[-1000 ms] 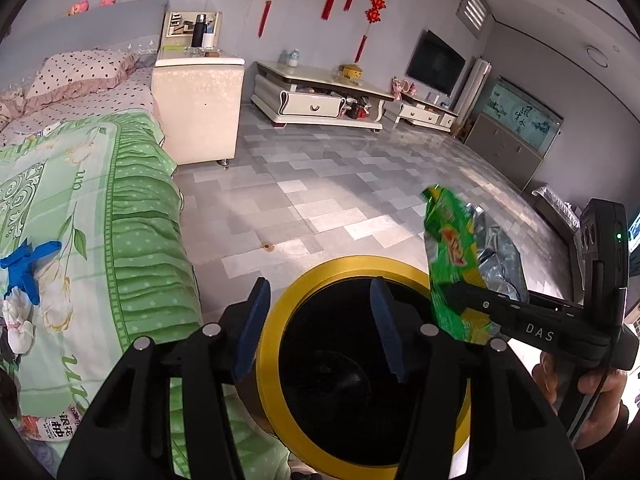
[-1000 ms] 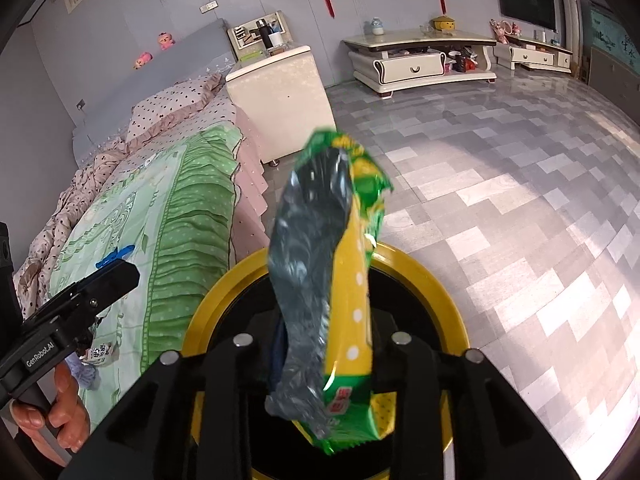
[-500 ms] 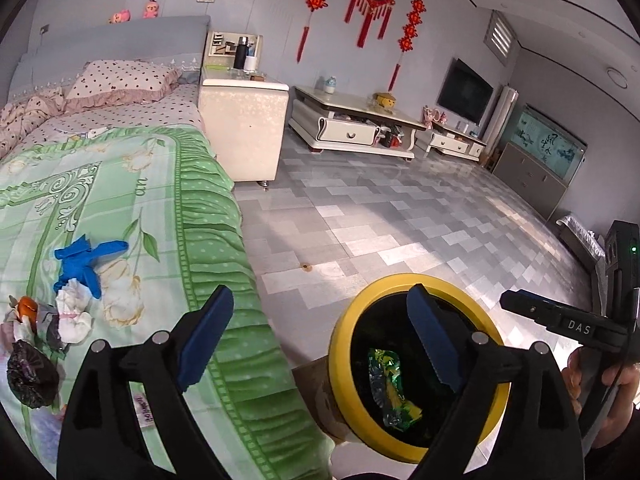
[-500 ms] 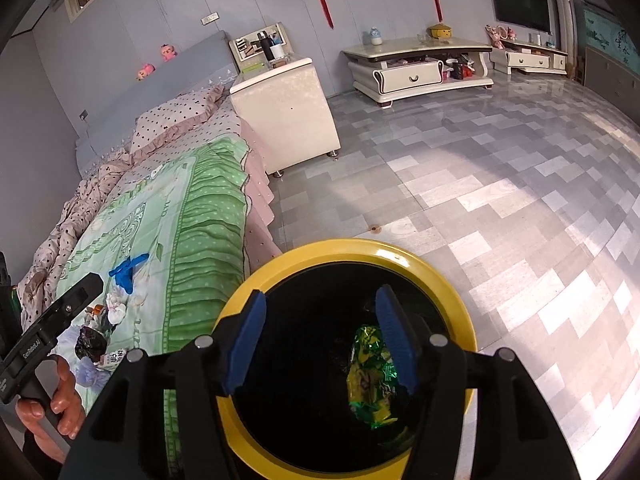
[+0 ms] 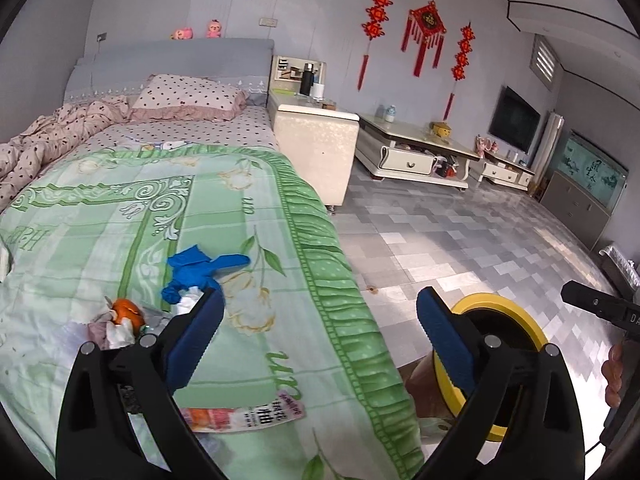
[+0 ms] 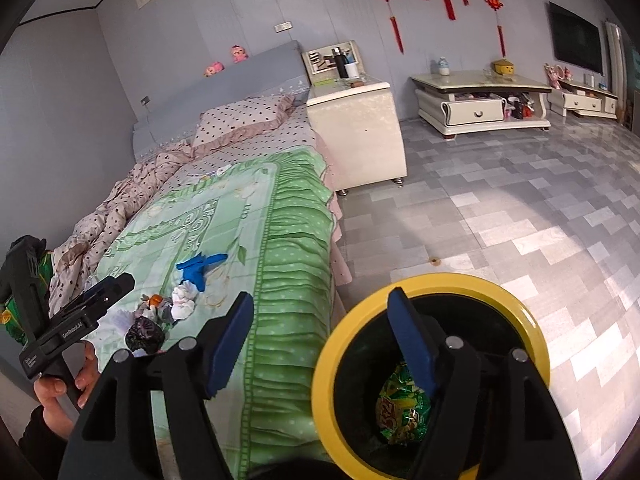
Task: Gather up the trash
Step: 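Grasp the purple mesh net with the left tool while the right tool grasps the pomelo wrapper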
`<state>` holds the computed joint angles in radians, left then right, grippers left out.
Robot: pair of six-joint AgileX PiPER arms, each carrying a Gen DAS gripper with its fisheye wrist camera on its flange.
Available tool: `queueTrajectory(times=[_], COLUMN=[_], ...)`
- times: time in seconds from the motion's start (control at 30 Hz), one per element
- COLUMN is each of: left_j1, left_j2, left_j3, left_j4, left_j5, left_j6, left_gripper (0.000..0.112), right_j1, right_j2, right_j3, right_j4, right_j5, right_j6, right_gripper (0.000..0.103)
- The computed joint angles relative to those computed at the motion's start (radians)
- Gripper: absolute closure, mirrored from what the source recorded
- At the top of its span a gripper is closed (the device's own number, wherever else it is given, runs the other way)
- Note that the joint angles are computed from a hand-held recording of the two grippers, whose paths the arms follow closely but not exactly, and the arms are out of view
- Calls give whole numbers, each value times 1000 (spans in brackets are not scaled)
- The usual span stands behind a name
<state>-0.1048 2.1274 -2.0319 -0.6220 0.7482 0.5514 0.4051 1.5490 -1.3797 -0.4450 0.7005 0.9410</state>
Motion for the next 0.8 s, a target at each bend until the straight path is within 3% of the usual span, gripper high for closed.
queueTrajectory(times=[0.5,0.8], left_j1=[219,311], left_j2=[88,260], left_j3=[-78,-281], left_j4=[123,225], left_j5=[-10,65], left_j6=[-60,-163], left_gripper=[19,19], right_j1=[168,203], right_j2=[340,566], right_j3=[-443,-694], right_j4=[105,236], right_j5=[82,170], right_j6=[-237,-445], right_gripper=[34,34])
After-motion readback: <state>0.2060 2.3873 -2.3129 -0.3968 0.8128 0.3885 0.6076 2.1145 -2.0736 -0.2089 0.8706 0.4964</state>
